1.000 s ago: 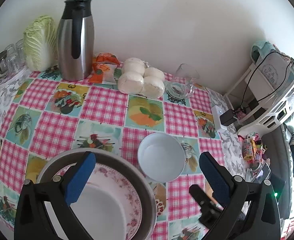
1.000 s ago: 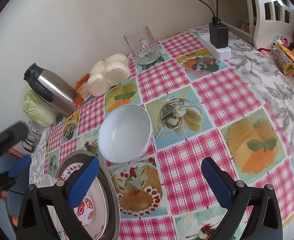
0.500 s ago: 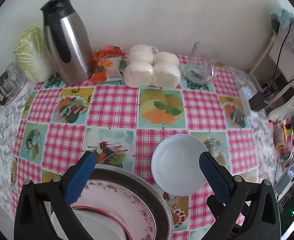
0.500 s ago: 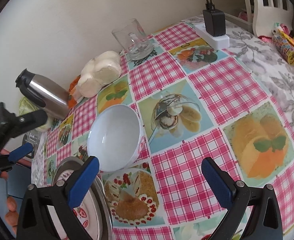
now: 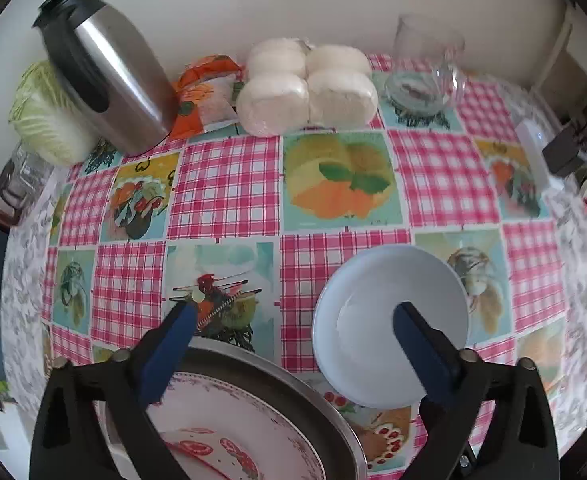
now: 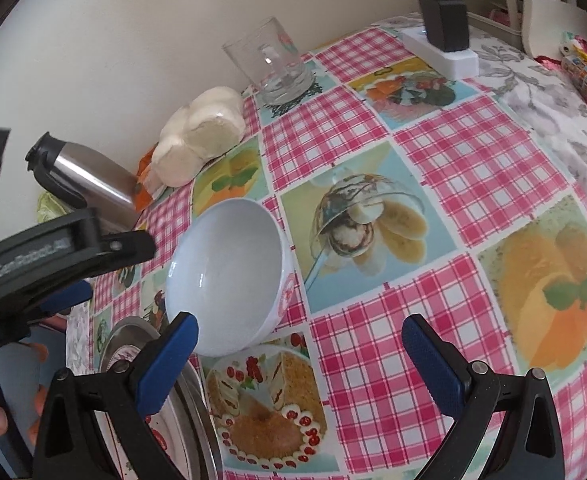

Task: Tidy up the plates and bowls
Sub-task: 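Grasp the rim of the pale round bowl with the right tool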

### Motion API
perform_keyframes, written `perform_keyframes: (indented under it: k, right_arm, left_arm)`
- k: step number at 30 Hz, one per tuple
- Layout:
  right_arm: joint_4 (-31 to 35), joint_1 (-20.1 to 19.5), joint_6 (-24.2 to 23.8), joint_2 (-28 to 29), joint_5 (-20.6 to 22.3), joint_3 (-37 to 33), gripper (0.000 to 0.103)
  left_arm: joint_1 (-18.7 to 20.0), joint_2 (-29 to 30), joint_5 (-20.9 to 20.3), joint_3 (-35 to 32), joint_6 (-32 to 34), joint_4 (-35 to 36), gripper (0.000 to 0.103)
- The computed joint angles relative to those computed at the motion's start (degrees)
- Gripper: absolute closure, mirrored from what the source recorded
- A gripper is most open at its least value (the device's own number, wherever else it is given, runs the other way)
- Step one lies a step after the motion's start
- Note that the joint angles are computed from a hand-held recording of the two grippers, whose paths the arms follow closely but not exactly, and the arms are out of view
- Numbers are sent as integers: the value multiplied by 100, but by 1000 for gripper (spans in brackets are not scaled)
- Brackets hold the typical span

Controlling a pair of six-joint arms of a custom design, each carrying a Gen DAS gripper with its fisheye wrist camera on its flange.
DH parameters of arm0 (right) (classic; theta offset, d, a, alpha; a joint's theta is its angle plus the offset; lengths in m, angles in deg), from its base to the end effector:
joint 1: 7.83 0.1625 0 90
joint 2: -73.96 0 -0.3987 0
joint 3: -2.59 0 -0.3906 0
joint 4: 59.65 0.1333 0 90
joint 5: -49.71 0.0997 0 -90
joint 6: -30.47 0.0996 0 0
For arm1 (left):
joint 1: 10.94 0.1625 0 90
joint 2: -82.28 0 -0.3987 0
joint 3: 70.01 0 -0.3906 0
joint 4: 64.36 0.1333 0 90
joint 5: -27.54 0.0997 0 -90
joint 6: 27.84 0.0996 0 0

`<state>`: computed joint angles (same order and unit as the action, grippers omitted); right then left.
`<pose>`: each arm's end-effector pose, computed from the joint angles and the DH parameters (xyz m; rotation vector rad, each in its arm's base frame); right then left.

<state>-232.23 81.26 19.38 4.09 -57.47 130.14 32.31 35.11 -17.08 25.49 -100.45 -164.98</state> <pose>0.0963 -0.4781 0.1624 0.1525 -2.7447 0.5599 -0.2729 -0.5371 0.0468 -0.1833 2.1812 -0.4085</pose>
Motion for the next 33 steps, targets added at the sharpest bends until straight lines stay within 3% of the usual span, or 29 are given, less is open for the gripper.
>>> perform_keyframes:
  k: [8,10,14,21,33]
  right_arm:
    - [-154,-41,-88,192,70,-52,21]
    - [-188,-58,-114,258,83,-85,25]
    - [-182,-69,-171,420,114,-184,35]
    - [-108,-35,-271,691,76,-332,44]
    - [-44,-104,-278,747,263,-344,56]
  left_arm:
    - [196,323,-85,-299,-12,367,14]
    - [241,383,-116,-340,60,369,28]
    - [351,477,-168,-424,89,396,33]
    - [469,641,-323,-558,214,312,52]
    - [531,719,-518,-510,572,-459,63]
